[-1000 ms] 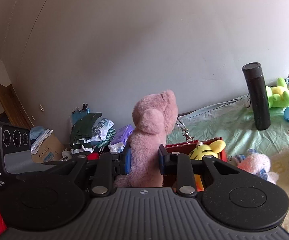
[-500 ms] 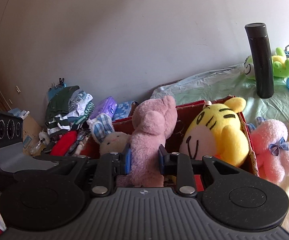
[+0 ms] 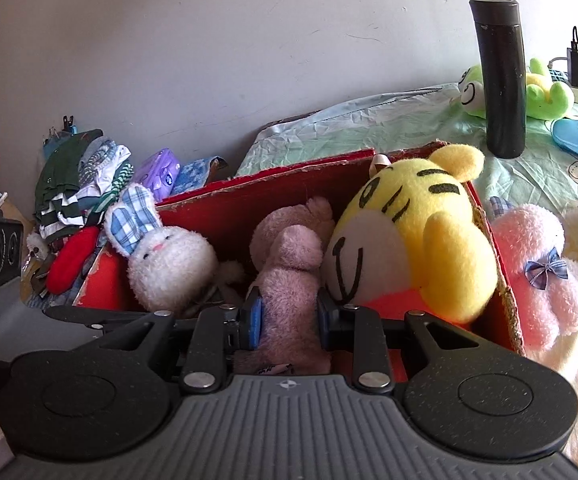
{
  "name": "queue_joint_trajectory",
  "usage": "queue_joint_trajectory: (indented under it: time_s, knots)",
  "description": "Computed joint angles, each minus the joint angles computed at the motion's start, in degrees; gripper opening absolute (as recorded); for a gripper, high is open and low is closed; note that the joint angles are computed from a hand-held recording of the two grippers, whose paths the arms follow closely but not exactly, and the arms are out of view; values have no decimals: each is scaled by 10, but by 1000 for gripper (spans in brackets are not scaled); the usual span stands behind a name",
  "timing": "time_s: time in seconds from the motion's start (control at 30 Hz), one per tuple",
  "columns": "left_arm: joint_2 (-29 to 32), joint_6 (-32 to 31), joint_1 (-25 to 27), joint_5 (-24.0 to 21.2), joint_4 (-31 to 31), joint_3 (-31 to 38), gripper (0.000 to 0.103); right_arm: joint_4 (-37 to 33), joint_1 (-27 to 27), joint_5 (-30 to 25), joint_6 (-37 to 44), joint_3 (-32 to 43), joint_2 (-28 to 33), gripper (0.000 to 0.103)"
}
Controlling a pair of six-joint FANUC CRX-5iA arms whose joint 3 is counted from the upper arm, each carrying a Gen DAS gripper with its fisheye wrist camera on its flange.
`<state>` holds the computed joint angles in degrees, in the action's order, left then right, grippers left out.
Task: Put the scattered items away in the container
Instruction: 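Lower the teddy bear with both grippers into the red box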
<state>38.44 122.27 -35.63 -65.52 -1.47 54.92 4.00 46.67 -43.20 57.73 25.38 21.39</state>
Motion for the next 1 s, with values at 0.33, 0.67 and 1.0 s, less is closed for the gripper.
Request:
queue_joint_trajectory:
  time_s: [0.33, 0.67, 1.0]
  knots:
    - [5, -1, 5, -14, 13, 6, 29, -1, 0, -33, -6, 26, 16, 29]
    - [-5, 8, -6, -16, -21, 10, 31, 88, 15, 44, -53, -57, -34, 38]
    - [2, 44, -1, -47, -23, 30, 31, 47, 10, 0, -29, -19, -14, 15]
